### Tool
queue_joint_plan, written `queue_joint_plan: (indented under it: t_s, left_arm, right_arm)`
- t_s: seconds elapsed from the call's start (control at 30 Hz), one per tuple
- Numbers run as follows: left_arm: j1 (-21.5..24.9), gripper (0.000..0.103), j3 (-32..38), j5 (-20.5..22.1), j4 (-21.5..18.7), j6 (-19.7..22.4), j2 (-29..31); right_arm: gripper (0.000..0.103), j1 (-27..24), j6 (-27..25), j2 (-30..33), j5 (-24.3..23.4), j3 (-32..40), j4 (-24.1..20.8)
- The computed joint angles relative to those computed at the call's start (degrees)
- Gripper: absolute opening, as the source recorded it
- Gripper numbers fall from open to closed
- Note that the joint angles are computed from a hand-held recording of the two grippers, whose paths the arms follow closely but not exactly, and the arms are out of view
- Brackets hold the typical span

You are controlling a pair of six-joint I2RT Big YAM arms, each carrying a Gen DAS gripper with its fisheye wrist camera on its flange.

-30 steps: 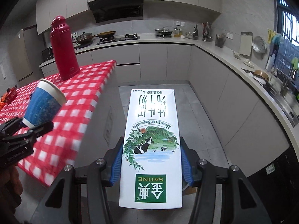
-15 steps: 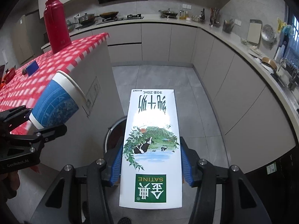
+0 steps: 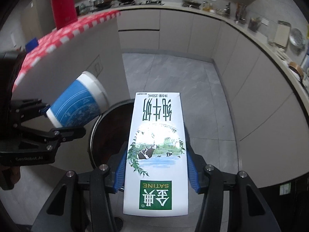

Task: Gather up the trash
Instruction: 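Carry the blue cup and milk carton over the black bin and open both tools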

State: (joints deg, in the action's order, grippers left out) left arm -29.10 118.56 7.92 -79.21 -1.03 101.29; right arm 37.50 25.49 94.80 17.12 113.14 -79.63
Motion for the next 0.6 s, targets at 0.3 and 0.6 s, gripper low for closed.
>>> queue_joint_plan:
  t_s: [0.3, 0.6]
  left_arm:
    - [-0.4, 0.103, -1.0, -2.1, 1.9, 1.1, 2.8]
    - [-0.9, 0.103, -8.5, -6.8, 4.7, -4.3, -1.7]
  right_arm:
    - [0.088, -1.5, -11.7, 4.7, -0.9, -1.8, 0.0]
    - [0.103, -3.4, -1.1, -1.6, 3.9, -9.3, 1.5]
